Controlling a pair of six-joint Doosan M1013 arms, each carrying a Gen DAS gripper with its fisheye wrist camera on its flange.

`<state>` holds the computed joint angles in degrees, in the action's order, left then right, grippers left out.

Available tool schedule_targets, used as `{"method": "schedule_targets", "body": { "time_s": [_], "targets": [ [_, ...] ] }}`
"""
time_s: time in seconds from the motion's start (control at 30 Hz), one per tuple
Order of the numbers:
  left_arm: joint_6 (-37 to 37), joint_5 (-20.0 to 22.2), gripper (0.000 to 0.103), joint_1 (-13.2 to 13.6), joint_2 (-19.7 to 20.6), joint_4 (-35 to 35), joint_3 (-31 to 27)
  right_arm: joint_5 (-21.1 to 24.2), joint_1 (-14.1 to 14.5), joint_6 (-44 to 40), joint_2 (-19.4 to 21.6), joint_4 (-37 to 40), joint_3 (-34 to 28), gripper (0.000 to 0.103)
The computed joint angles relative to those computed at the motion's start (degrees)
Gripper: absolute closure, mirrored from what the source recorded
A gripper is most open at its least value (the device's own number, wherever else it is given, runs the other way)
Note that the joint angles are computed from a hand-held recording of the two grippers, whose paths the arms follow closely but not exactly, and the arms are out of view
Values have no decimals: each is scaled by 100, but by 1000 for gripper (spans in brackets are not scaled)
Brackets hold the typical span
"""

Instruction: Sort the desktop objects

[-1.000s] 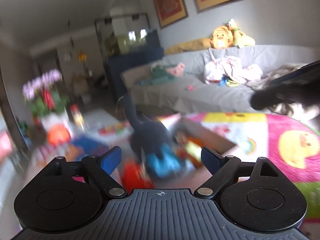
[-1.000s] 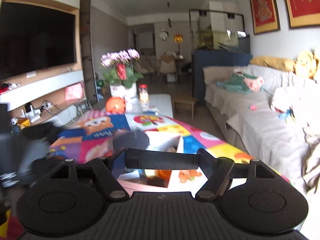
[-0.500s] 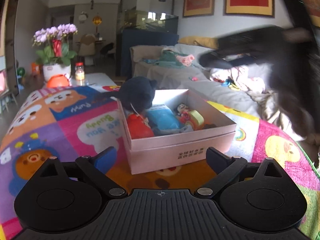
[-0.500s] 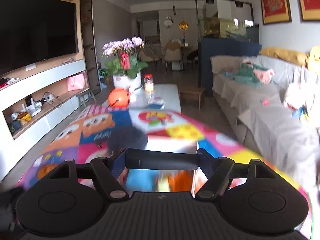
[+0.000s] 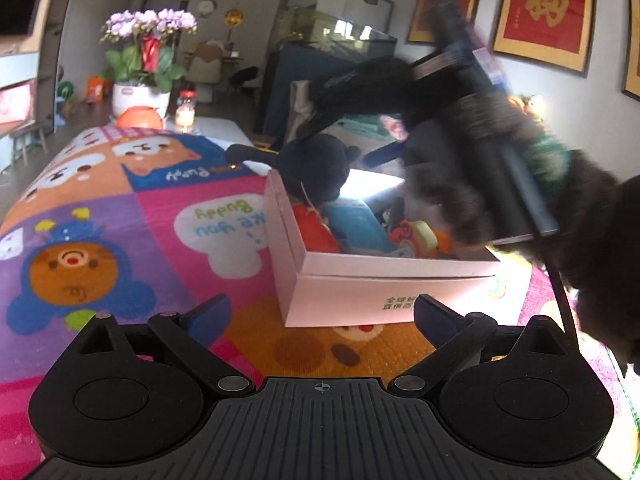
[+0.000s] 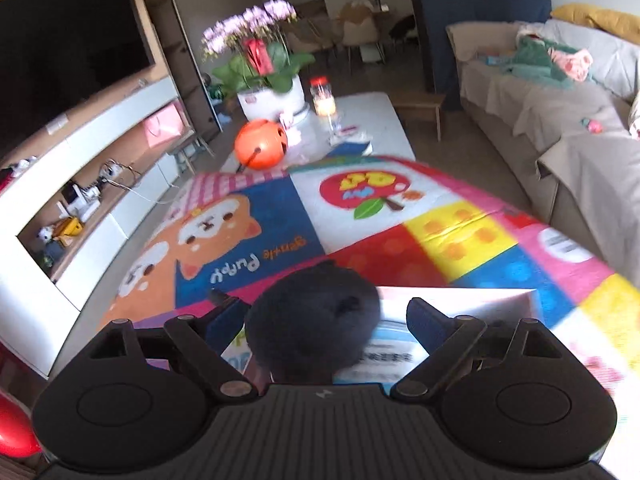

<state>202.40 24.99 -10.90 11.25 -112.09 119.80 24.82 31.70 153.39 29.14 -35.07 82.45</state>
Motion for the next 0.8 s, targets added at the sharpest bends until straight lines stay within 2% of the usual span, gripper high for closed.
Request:
{"method": "schedule_targets", "body": {
  "time_s": [0.03,0.07,0.13,0.17,0.23,0.3,0.37,0.4,0.5,0.57,0.63,0.67,0.73,0.8],
  "targets": [
    [-4,-10,2,4,-3,-12,4,91,9,-163,107,177,-112,25],
    [-33,-13,2,8,-1,3,6,9,4,-275,157,315,-135,25],
    [-118,-12,2,21,3,48,8,51,42,-232,171,112,-136,25],
    [-166,0,2,30,5,75,6,130,47,-550,147,236,-129,26],
    [-133,64,2,46,5,17,20,401,43,-1198,60,486,-75,31],
    [-61,148,2,49,14,-64,33,809,79,-1259,-40,232,25,34],
    [-131,168,2,33,38,13,21,1513,152,-1001,-61,-185,16,61],
    [-200,163,2,22,49,90,12,1680,135,-1005,-79,-122,30,70],
    [-282,133,2,4,61,215,8,1276,-3,-1008,-243,260,275,70],
    [-172,97,2,-9,42,123,32,901,-52,-1191,-329,504,401,63],
    [-53,92,1,-11,31,-13,51,552,-81,-1268,-416,577,521,49],
    [-49,98,1,-9,30,-35,53,443,-64,-1077,-464,363,575,45],
    [-79,111,1,-9,38,-36,51,294,-30,-409,-538,-334,667,31],
    [-150,131,1,-4,49,10,42,339,15,490,-571,-1178,711,20]
  ]
}}
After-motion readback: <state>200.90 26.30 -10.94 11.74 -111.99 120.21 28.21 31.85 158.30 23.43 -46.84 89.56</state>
